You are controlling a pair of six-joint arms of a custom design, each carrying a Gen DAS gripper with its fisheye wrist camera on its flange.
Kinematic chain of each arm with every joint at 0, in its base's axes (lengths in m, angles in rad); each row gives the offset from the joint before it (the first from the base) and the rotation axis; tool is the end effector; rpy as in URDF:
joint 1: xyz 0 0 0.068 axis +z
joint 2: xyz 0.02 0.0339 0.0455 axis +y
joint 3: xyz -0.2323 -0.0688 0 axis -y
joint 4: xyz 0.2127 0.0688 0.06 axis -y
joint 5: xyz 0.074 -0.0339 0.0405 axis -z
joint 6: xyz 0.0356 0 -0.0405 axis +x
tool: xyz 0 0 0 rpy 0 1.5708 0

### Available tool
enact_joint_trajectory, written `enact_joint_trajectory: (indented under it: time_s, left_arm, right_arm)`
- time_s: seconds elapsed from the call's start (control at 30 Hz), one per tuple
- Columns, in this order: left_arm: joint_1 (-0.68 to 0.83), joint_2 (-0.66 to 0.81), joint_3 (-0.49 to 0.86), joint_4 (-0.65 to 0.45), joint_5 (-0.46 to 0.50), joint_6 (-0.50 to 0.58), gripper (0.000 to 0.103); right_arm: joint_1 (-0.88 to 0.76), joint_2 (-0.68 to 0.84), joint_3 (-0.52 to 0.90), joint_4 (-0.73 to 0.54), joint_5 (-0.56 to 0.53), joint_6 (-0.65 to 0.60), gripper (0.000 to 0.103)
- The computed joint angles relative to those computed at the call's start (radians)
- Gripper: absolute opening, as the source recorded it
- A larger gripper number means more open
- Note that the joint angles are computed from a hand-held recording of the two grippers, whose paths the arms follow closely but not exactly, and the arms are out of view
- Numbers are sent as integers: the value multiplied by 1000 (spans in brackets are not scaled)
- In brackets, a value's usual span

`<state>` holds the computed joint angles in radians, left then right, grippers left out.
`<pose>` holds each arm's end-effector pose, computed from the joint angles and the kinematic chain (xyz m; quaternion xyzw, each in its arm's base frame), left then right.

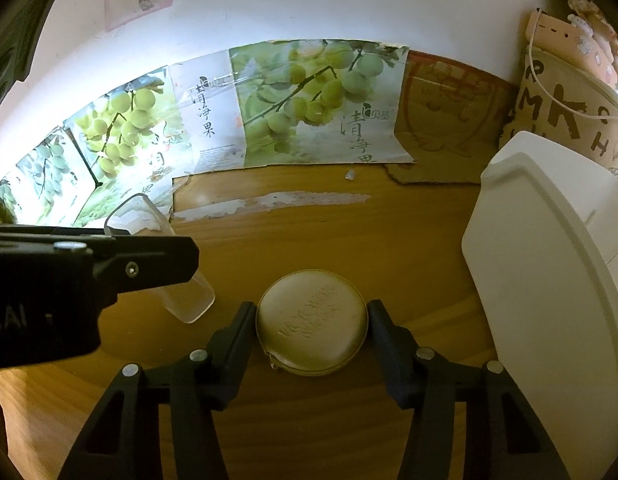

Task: Organize rigid objects
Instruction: 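Close the left tool on the clear cup while the right tool closes on the beige case, then carry the cup with the left tool while the right tool carries the case to the tray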

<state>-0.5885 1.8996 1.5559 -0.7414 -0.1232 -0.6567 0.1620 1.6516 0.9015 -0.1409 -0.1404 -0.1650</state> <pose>0.3073 -0.1998 0.2215 -0.0478 0.9677 -0.0914 0.2298 0.2992 0.0539 0.1590 -0.1762 0.9241 0.0656 0.3327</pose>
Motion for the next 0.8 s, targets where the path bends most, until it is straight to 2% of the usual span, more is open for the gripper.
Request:
enact_joint_trajectory:
  time_s: [0.47,0.8]
  left_arm:
    - [-3,-126,-118,3,-21,-50,58]
    - [-59,-294,-264,-34,-48,-143,58]
  right_arm:
    - [5,-53,-35,-49,19,-27,56]
    - [46,-186,-128,-116,16,-13,56]
